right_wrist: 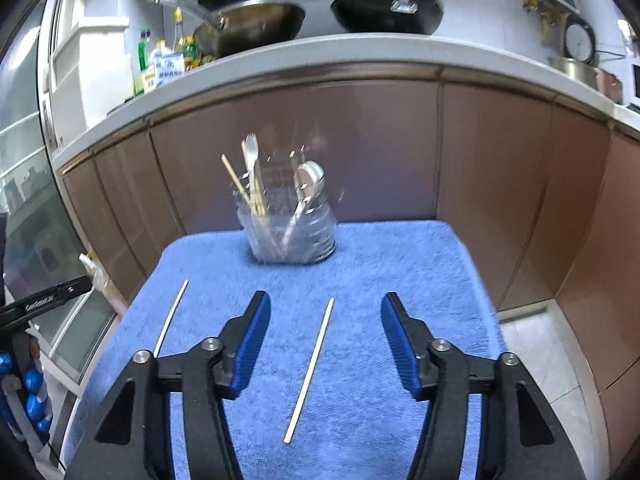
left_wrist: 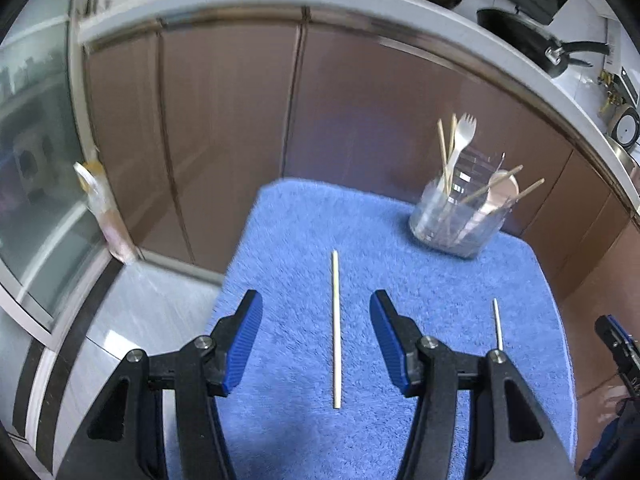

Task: Organize utensils
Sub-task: 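Lower the left tool onto a chopstick while the right tool lowers onto another chopstick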

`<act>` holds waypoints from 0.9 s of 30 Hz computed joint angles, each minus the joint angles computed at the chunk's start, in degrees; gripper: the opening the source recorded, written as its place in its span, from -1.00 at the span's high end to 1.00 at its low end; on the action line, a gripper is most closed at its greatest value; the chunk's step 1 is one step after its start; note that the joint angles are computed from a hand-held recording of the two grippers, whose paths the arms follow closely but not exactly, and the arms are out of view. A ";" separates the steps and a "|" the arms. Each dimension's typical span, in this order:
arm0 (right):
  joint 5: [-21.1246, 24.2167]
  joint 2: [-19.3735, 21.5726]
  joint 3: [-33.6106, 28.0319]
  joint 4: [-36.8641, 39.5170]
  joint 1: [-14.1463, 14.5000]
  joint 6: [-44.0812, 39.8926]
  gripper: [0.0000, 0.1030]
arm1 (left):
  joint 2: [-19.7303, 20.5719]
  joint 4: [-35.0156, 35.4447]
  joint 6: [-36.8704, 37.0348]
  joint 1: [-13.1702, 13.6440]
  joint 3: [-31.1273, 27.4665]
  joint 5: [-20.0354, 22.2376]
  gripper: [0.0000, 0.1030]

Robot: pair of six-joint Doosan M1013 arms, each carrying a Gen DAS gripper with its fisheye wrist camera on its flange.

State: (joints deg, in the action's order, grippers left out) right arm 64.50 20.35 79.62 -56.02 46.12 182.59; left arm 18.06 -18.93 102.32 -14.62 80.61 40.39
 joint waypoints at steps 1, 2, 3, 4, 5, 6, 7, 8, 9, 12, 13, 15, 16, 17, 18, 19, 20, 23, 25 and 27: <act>-0.82 0.10 -0.12 0.86 -0.42 -0.81 0.01 | 1.07 -0.45 0.25 0.14 -1.21 2.10 -0.05; -2.89 0.16 -0.16 2.93 -1.33 -2.46 0.03 | 2.15 -0.94 0.64 0.27 -2.50 4.10 -0.05; -4.58 0.17 -0.17 4.95 -2.19 -3.99 0.10 | 3.29 -1.38 1.06 0.35 -3.91 6.12 -0.04; -5.82 0.29 -0.40 7.14 -3.00 -5.80 0.15 | 5.06 -0.92 1.01 0.28 -6.17 8.97 -0.04; -7.75 0.54 -0.78 11.17 -4.47 -9.37 0.17 | 6.32 -0.41 0.78 0.16 -7.78 10.71 -0.04; -9.25 0.64 -0.85 14.03 -5.54 -11.64 0.21 | 7.62 -0.01 0.71 0.09 -9.47 12.55 -0.04; -10.58 0.74 -0.91 16.87 -6.56 -13.63 0.24 | 8.91 0.57 0.42 -0.11 -11.18 14.45 -0.03; -12.39 0.93 -0.97 21.43 -8.21 -16.60 0.27 | 10.12 0.95 0.05 -0.30 -12.80 16.27 -0.03; -13.17 1.19 -1.06 24.34 -9.31 -18.59 0.34 | 11.26 1.17 -0.25 -0.47 -14.33 17.89 -0.03; -14.51 2.20 -1.37 32.99 -12.50 -23.83 0.55 | 14.86 2.96 -1.70 -1.32 -19.11 22.79 -0.02; -14.30 2.70 -1.73 35.34 -13.31 -25.61 0.60 | 15.44 3.19 -1.72 -1.47 -19.85 23.57 0.00; -13.89 3.72 -2.54 38.93 -14.50 -28.48 0.66 | 17.35 4.49 -2.40 -1.98 -22.39 25.92 0.17; -13.83 4.10 -2.85 40.34 -14.96 -29.56 0.68 | 18.23 4.85 -2.47 -2.11 -23.60 27.01 0.19; -13.38 4.78 -3.52 42.08 -15.54 -31.09 0.69 | 18.97 5.10 -2.56 -2.23 -24.66 28.12 0.21; -12.99 5.05 -3.84 42.86 -15.83 -31.86 0.69 | 19.59 5.47 -2.83 -2.38 -25.47 29.01 0.21; -12.36 5.62 -4.46 43.85 -16.16 -32.87 0.69 | 20.04 5.66 -3.16 -2.51 -26.11 29.62 0.22; -11.43 6.30 -5.20 44.72 -16.51 -33.78 0.69 | 20.64 5.69 -3.38 -2.58 -26.86 30.51 0.22; -9.44 7.54 -6.50 45.72 -17.01 -34.89 0.69 | 21.72 5.86 -2.96 -2.75 -28.06 32.11 0.22; -8.65 8.10 -7.03 46.53 -17.26 -35.52 0.69 | 22.29 6.03 -2.91 -2.89 -28.67 33.09 0.25; -7.30 8.83 -7.71 46.94 -17.46 -36.09 0.69 | 22.77 6.63 -3.07 -3.12 -29.11 33.57 0.33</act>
State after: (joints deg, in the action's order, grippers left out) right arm 57.20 29.17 71.91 -9.08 28.66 146.50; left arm 40.84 -12.30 99.24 -17.74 51.50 73.97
